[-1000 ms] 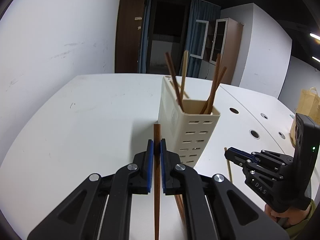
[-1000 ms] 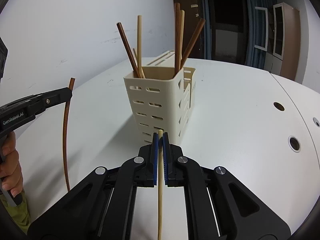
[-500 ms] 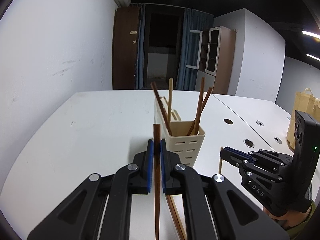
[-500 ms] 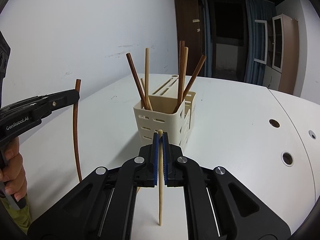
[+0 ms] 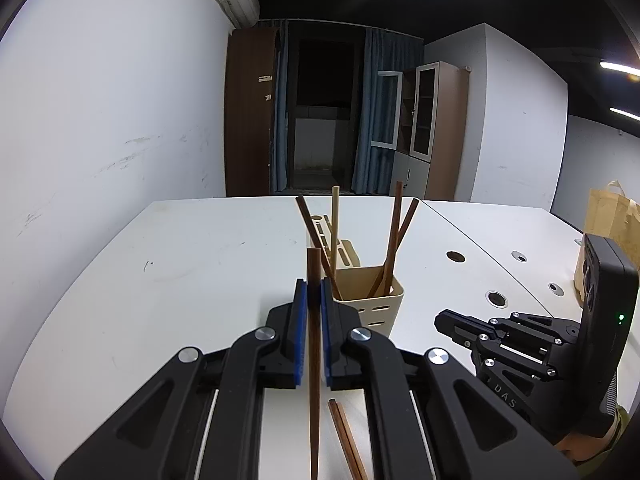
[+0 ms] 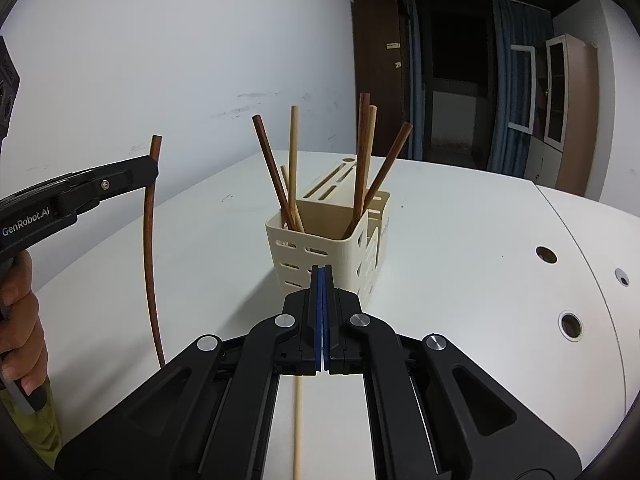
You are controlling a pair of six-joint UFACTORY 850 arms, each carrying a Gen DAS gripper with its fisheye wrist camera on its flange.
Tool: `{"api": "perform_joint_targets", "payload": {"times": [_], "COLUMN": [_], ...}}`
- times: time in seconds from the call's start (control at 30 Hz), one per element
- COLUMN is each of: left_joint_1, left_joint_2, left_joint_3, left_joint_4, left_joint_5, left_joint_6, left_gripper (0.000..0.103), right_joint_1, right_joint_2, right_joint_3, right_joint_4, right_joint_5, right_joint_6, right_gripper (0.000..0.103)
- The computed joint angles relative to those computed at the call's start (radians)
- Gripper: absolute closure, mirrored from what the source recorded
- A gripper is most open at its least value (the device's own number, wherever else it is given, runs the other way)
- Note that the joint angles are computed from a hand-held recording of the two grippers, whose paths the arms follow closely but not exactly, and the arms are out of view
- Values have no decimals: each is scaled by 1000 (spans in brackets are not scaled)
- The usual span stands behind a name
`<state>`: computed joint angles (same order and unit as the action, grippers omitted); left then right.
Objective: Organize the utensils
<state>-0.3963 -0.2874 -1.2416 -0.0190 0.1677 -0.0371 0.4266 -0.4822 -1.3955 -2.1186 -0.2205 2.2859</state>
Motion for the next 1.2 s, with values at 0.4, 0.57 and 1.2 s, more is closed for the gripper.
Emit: {"api": "perform_joint_targets", "payload": {"times": [0.4, 0.57, 1.2], "left_joint_1": [25, 29, 39], "left_joint_2": [-10, -11, -22], "left_joint_3": [-1, 0, 6], "left_joint_4": [142, 165, 275], "left_joint_5": [-7, -5, -1], "left_joint_6": [-157, -185, -301], "left_gripper": [96, 96, 96], "right_joint_1": [-11, -7, -26], "right_joint_2": [-34, -51, -93], "right_joint_3": [-32, -49, -80], "right_joint_4": [119, 232, 889], "right_joint_5": [83, 106, 100], "right_joint_6": [-97, -217, -868], "right_gripper": [101, 96, 62]}}
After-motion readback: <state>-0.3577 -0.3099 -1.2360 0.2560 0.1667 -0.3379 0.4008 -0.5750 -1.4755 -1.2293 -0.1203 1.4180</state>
